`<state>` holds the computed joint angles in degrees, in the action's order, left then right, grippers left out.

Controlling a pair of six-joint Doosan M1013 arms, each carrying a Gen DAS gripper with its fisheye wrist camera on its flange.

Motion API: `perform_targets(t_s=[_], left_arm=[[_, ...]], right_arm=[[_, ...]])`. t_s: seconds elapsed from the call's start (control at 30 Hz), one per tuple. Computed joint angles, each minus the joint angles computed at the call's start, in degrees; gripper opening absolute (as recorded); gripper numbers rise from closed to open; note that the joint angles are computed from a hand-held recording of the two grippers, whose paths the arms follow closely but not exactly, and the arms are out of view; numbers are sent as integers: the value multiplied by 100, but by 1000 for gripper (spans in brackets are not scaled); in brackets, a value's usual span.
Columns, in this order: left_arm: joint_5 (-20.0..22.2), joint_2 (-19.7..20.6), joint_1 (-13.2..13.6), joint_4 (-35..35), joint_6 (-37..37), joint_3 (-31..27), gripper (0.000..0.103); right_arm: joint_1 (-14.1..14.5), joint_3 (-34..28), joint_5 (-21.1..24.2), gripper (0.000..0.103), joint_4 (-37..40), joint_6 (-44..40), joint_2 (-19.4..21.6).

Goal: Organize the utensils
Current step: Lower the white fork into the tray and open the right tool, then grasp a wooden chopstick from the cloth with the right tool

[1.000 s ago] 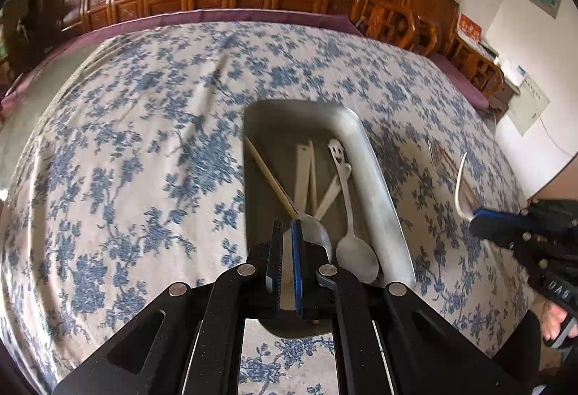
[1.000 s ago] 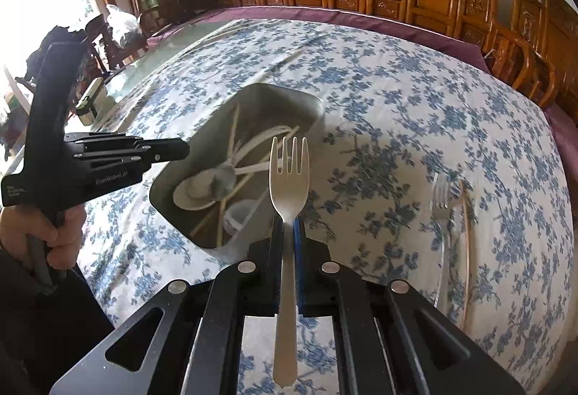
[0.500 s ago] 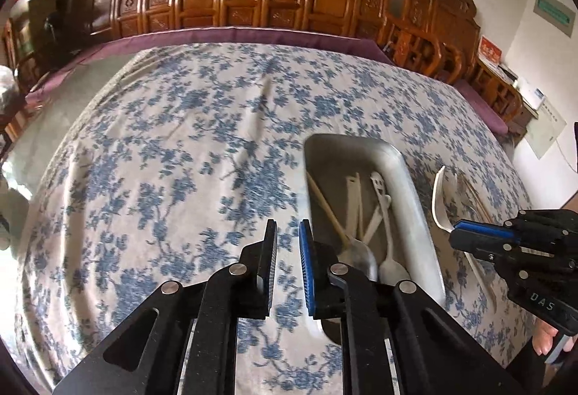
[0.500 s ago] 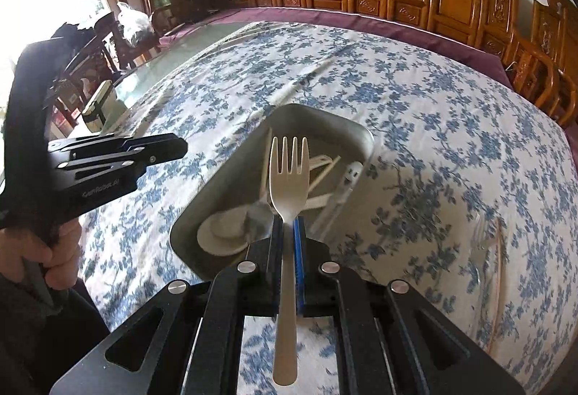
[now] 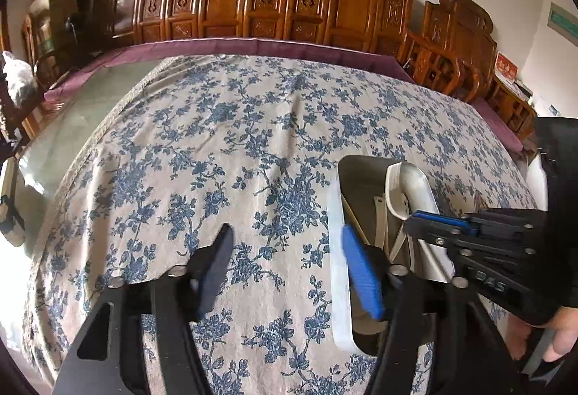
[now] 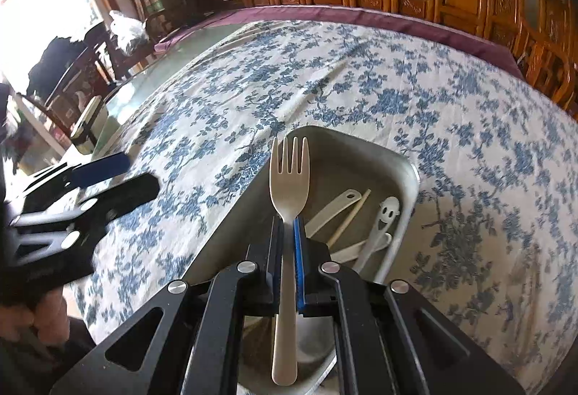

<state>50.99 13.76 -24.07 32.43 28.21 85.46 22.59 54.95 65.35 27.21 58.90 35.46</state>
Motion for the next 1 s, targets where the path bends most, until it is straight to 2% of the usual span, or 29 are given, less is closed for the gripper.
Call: perform_targets(t_s=[0.17, 0.37, 0.53, 0.8, 0.87, 0.93, 1.0], left_arm=[[34, 15, -3, 58, -25, -20, 74], [39, 23, -3, 69, -37, -26, 74], [-2, 38, -27, 47, 42, -48, 74], [-228, 138, -224, -63, 246, -194, 74], [-312, 167, -273, -130, 296, -236, 74], [-309, 220, -329, -138, 364, -306, 74], [-281, 270, -380, -127, 400, -371, 74]], right_arm=[[7, -77, -47, 7, 102, 154, 139], [22, -92, -91, 8, 99, 95, 163], [-40, 71, -238, 8, 178, -218, 11], [-450, 632, -772, 9, 67, -541, -427], [-590, 702, -834, 24, -54, -519, -482], [-736, 827, -1056, 28, -326, -486, -553], [-867, 851, -1085, 28, -552, -364, -548]])
